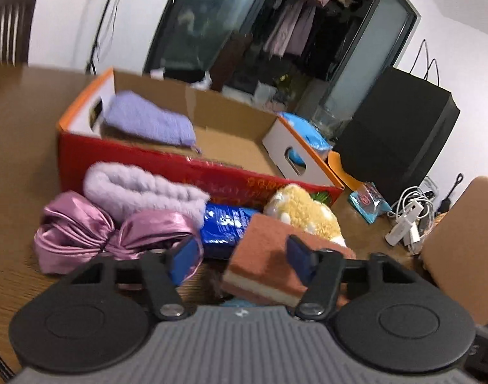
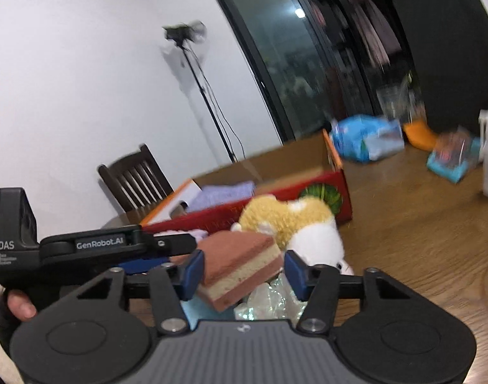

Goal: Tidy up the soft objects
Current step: 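Close both grippers together on the brown scouring sponge, then carry the brown sponge into the box and open both grippers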

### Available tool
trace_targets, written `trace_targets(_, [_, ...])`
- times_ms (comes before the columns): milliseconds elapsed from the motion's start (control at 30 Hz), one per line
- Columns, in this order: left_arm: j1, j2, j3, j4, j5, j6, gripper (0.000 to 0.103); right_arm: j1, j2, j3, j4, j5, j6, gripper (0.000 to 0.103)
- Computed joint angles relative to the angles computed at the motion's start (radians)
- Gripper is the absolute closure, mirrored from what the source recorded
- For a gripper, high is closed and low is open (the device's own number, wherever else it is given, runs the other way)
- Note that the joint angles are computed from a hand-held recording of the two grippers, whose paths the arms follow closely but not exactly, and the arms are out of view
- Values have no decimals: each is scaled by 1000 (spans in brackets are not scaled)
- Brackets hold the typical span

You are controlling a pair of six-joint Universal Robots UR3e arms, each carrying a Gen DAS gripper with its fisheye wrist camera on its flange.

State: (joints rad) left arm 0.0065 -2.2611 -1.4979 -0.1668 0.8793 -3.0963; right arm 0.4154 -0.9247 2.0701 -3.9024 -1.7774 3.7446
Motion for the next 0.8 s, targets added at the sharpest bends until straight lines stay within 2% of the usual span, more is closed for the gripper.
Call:
trace_targets(33, [7,-11,12,-15,-33,2,67,-18,15,-2,-13,34,28,60])
trace_targets(67, [20,-11,12,-32,-75,7,67,-30,33,-5,-39,60,50,61])
trace_targets(100, [23,1,2,-34,-74,5,67,-22,42,-16,-38,44,51,62])
trace_targets(233, [47,104,-148,60,-107,1,67,-3,27,-11,-62,26,5,64])
trace_targets(367, [119,319,-458,189,-179,24,68,44,-63,75,-114,2,-64,64])
trace_targets(433, [178,461,-629,170,-230,80,68,75,-122,144,-126,9,-111,64])
trace_targets(500, [248,660,-801,14,-267,202,67,134,-160,198,-135,-17,-142,64])
trace_targets(600, [388,974,-1037,-265,-322,439,67,252,-156,236,-149,-91,-120,64])
trace_targets(633, [433,1079,-1079,-411,-336,524,66,294,-143,233,-144,-124,-100,64])
trace_targets(667, [485,1183,-1105,-597,-347,657,66,333,-129,226,-137,-156,-83,64])
trace_targets(767, [639,1498,-1091,-1212,-342,942,66,423,-102,205,-91,-232,-33,64])
trace_targets(800, [687,1580,-1081,-1373,-336,1028,66,447,-100,205,-76,-253,-21,64])
